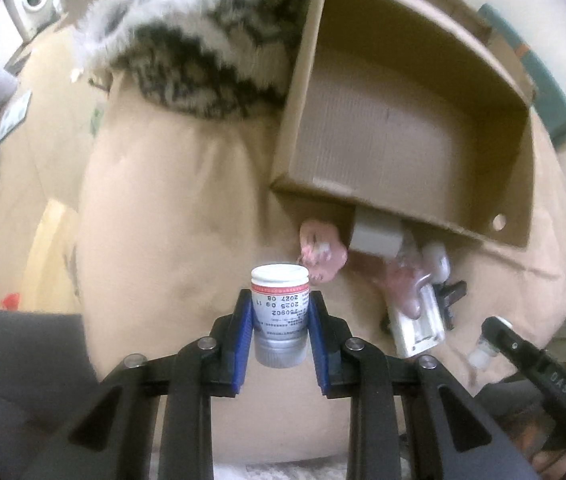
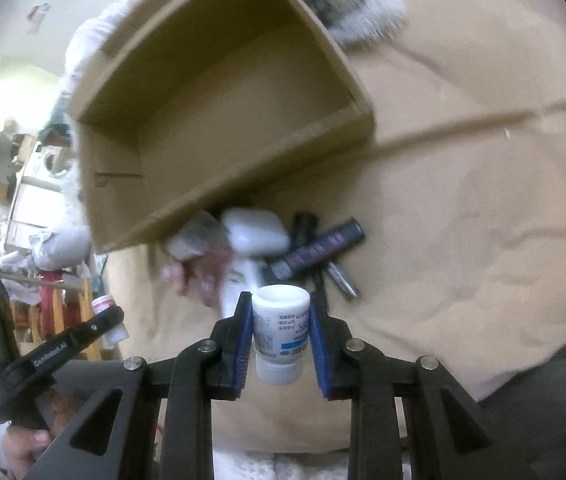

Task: Organize rigid objects
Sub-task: 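Carry both pill bottles into the box and open both tools to release them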

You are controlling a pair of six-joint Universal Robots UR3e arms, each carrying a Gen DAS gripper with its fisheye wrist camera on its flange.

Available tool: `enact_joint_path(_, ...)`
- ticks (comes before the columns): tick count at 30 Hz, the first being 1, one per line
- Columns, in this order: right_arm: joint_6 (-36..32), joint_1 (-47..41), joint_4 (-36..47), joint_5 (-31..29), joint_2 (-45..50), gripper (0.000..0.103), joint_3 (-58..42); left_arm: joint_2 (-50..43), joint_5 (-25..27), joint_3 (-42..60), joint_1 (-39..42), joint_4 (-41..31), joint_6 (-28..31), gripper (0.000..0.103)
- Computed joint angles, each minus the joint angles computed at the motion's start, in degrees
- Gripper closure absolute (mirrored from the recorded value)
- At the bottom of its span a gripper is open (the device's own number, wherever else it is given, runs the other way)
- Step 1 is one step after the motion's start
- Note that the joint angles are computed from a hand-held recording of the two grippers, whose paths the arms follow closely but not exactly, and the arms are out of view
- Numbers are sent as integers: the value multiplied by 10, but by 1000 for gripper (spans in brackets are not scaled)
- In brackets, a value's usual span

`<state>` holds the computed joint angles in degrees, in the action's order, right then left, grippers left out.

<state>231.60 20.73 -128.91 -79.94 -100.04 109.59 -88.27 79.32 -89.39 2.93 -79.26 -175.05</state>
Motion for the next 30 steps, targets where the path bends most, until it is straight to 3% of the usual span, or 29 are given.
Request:
enact_joint_path(9, -66, 0, 42, -30, 74, 74, -155, -63, 6, 126, -56, 26, -7, 79)
enact_joint_path(20, -173, -33, 83, -64, 200, 74, -323, -235, 40, 319, -119, 52, -4, 79)
enact_joint_path(30, -186, -36, 50, -73, 266, 74, -328, -298, 40, 312, -133, 99, -19, 79)
